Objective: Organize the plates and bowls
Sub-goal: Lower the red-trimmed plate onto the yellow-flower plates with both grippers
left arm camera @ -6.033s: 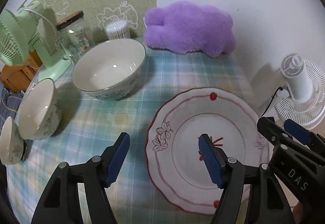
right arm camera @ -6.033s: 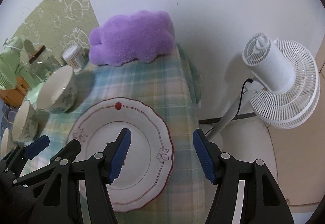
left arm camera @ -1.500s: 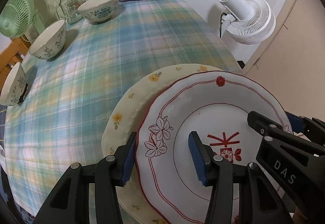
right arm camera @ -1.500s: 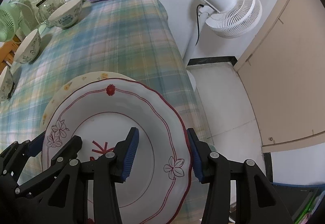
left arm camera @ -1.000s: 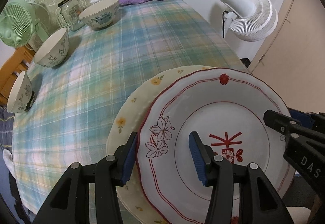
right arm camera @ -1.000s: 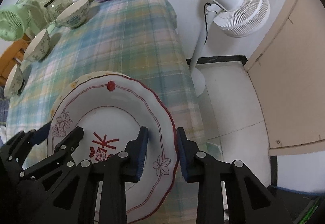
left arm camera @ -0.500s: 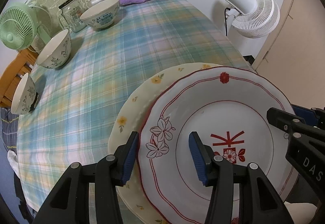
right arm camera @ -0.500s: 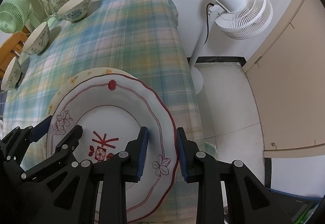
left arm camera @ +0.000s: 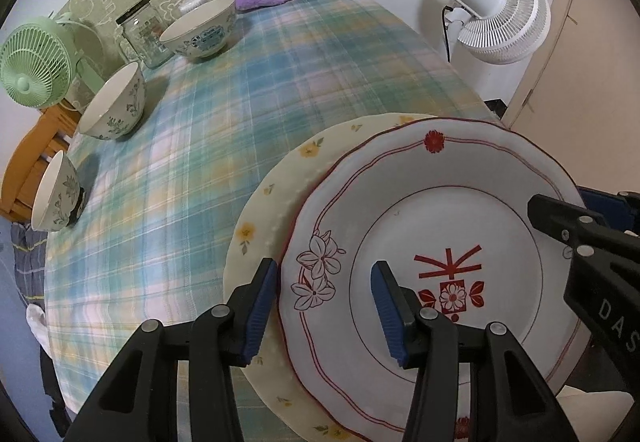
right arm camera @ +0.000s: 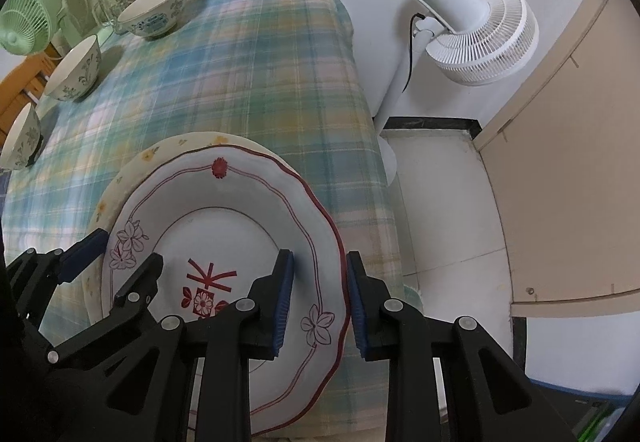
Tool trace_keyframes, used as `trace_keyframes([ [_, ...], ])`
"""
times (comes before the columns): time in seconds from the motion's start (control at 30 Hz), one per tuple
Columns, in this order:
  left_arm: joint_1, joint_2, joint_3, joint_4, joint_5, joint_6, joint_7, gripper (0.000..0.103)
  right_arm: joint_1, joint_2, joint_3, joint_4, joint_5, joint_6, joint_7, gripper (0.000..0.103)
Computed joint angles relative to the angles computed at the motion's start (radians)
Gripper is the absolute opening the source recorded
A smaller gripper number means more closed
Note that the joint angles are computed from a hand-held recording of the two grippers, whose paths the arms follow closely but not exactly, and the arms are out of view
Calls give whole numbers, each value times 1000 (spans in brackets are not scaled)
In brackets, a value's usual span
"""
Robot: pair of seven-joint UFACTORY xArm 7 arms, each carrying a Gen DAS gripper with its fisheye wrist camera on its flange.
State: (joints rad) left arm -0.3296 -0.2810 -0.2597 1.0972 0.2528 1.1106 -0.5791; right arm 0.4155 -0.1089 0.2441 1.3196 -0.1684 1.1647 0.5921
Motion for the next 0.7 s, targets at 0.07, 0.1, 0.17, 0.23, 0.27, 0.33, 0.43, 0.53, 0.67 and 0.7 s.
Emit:
trace_keyframes([
  [0.07, 1, -2, 3, -1, -2, 1, 4, 50, 3, 5, 3, 7, -4, 7, 7, 29],
  [0.1, 2, -3, 5, -1, -6, 1, 4, 50, 4, 7, 4, 9, -7, 10, 7, 29],
  [0.17, 4, -6, 7, 0, -11, 4, 4, 50, 7, 12, 6, 15, -9, 14, 15, 30],
  [0.23, 8, -13, 7, -4, -7, 3, -2, 50, 9, 16, 4, 17, -2, 13, 14, 30],
  [0.27, 10, -18, 7, -7, -4, 1, -5, 50, 10, 20, 3, 19, 1, 11, 10, 30],
  [0.33, 14, -27, 8, -14, -4, -3, -8, 50, 15, 30, 6, 29, -6, 11, 11, 30],
  [0.43, 16, -37, 12, -22, -15, -16, -1, 49, 24, 43, 9, 44, -19, 9, 8, 30],
  [0.53, 16, -36, 8, -21, -16, -20, 12, 49, 33, 60, 9, 60, -17, 10, 1, 30],
  [0.67, 23, -45, 12, -29, -23, -29, 12, 49, 43, 73, 5, 72, -17, 13, 2, 30],
  [0.7, 25, -46, 11, -29, -23, -29, 9, 49, 43, 75, 4, 71, -13, 14, 3, 31],
])
